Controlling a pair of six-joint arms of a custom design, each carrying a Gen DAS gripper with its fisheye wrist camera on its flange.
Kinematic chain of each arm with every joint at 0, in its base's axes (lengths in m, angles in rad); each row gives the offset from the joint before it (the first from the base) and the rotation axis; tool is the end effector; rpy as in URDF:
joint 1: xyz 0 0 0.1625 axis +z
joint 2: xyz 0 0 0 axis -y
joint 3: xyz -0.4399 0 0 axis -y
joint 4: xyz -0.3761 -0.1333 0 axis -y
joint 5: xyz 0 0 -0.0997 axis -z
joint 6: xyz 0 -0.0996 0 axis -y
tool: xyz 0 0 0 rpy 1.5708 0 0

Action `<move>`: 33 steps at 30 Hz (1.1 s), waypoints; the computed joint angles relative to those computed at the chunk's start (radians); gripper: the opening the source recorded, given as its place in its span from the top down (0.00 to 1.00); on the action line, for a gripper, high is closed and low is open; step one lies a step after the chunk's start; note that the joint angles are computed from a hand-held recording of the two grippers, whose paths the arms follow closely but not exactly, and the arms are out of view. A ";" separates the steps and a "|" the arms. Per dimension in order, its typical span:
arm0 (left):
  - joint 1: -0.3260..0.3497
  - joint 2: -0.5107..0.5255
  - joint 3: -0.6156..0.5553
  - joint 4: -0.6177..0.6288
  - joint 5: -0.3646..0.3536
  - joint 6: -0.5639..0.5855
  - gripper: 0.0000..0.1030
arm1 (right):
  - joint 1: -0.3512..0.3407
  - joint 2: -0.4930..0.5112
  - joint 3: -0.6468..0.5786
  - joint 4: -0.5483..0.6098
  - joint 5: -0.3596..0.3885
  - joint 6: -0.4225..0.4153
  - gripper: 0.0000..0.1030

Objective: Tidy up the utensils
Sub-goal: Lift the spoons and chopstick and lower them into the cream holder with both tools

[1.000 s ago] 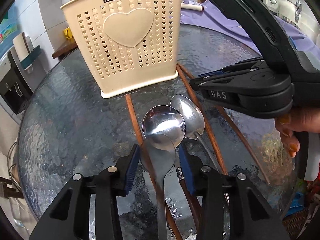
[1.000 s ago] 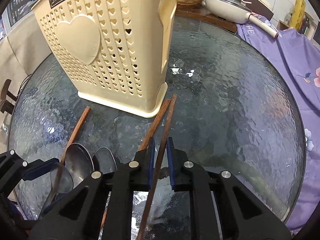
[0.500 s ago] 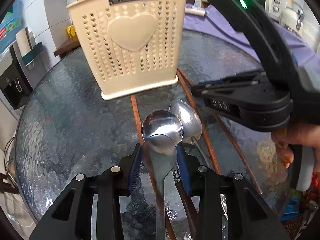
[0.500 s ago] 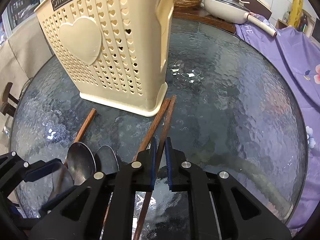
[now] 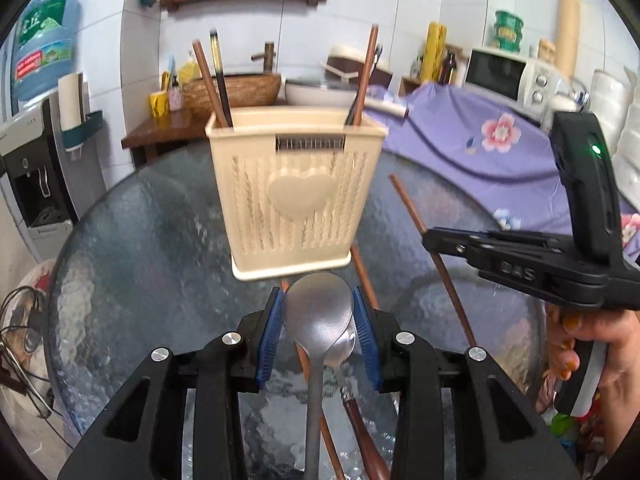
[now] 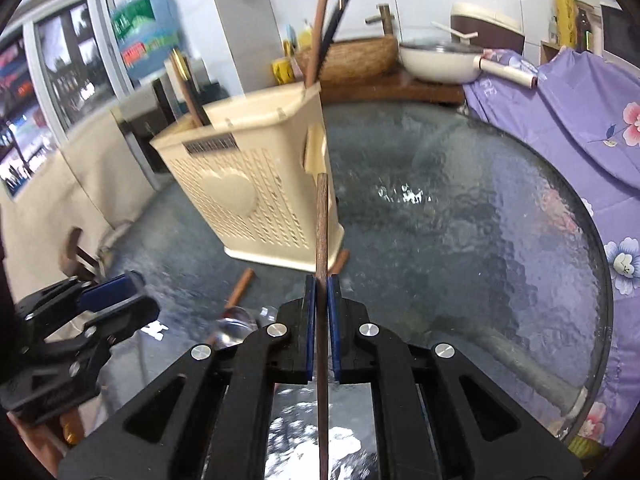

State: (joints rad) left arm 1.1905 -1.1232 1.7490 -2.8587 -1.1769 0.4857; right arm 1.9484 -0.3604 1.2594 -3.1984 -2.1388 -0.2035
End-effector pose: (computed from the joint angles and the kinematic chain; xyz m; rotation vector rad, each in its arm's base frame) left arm -0.0747 -0.6490 0.3275 0.9256 2.4257 -0.8618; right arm 0.3602 -0.6919 0.0270 0.4435 -2.4415 0.9995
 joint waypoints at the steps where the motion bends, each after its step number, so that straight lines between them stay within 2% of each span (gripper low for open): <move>1: -0.004 -0.005 0.003 -0.006 -0.003 -0.001 0.67 | 0.004 -0.014 0.022 -0.027 0.015 -0.005 0.93; 7: -0.019 -0.021 0.011 -0.049 -0.008 0.010 0.67 | 0.037 -0.056 0.087 -0.107 0.055 -0.044 0.93; 20: -0.025 -0.035 -0.031 -0.005 -0.046 -0.021 0.67 | 0.071 -0.087 0.116 -0.136 0.109 -0.063 0.93; 28: -0.043 -0.034 -0.109 0.038 -0.086 -0.046 0.67 | 0.100 -0.090 0.048 -0.107 0.136 -0.094 0.93; 33: -0.061 -0.003 -0.238 0.090 -0.139 -0.099 0.67 | 0.124 -0.061 -0.083 -0.088 0.137 -0.130 0.93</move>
State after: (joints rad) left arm 1.1291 -1.1263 1.5107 -2.7691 -1.3163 0.3862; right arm 2.0725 -0.4213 1.1766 -3.2867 -2.0021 -0.3331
